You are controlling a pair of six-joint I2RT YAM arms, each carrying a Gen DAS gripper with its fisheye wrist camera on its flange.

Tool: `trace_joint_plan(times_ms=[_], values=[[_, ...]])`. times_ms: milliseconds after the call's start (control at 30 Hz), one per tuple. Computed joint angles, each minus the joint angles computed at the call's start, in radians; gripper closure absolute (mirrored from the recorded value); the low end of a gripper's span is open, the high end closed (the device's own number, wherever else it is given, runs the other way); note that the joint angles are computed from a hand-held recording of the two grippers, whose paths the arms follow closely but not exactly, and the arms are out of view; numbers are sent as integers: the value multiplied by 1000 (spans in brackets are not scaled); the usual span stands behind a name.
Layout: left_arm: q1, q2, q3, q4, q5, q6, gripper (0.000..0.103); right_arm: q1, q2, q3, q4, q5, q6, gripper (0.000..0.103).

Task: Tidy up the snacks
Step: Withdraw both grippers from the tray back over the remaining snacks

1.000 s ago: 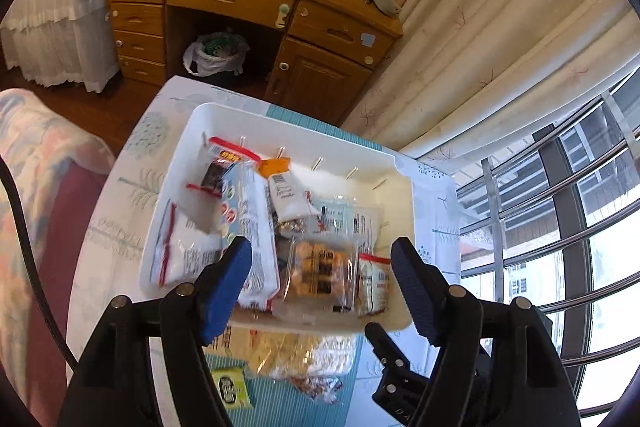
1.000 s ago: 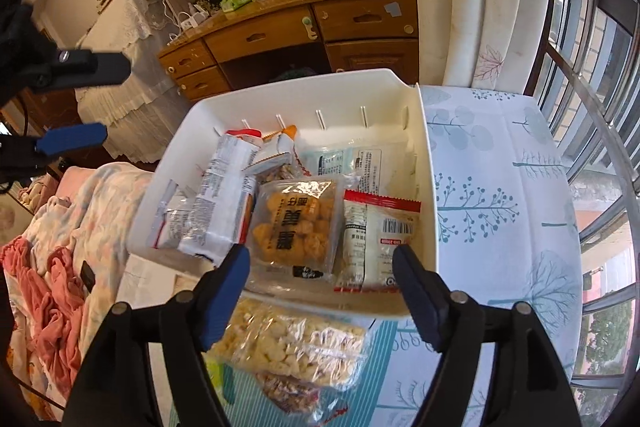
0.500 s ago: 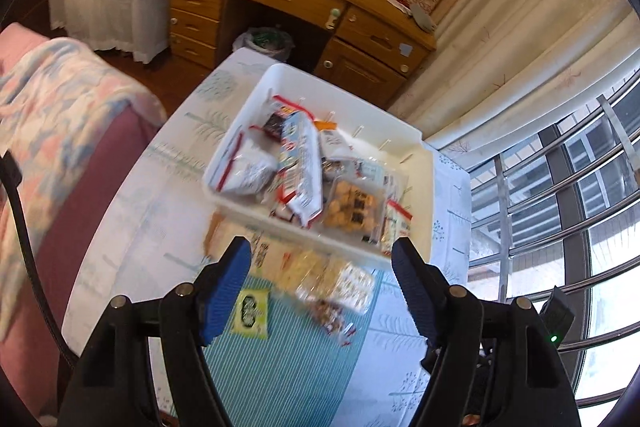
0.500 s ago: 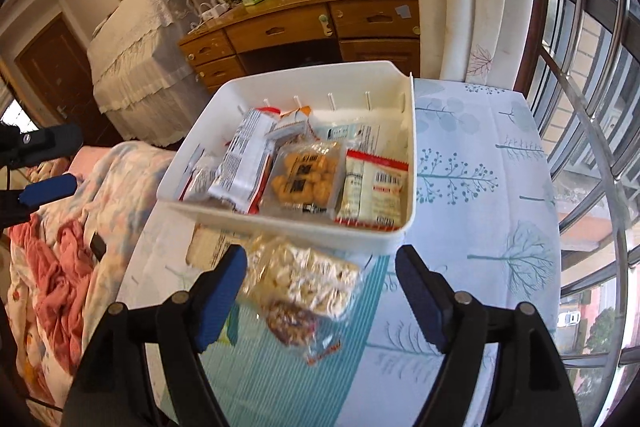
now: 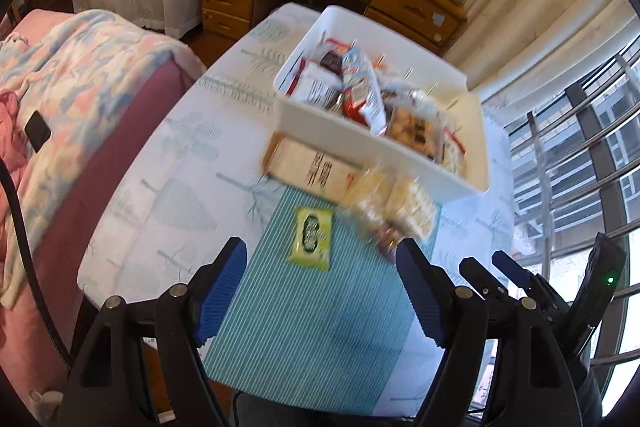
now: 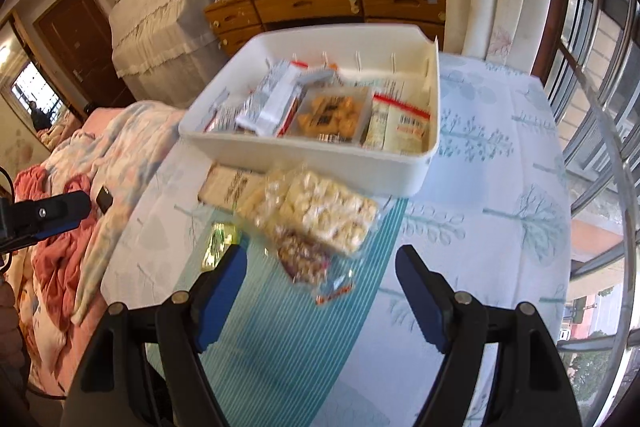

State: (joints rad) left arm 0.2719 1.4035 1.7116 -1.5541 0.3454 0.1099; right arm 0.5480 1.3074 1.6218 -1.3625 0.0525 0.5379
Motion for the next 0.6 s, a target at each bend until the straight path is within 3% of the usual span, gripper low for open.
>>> trace_joint_plan(times_ms=[267,600], values=[[-6,-69,-220,85,-36,39,24,64,-54,-120,20,13,38,25],[-95,-33,-349,188,-101,67,18,113,-33,-186,22,81,37,18]])
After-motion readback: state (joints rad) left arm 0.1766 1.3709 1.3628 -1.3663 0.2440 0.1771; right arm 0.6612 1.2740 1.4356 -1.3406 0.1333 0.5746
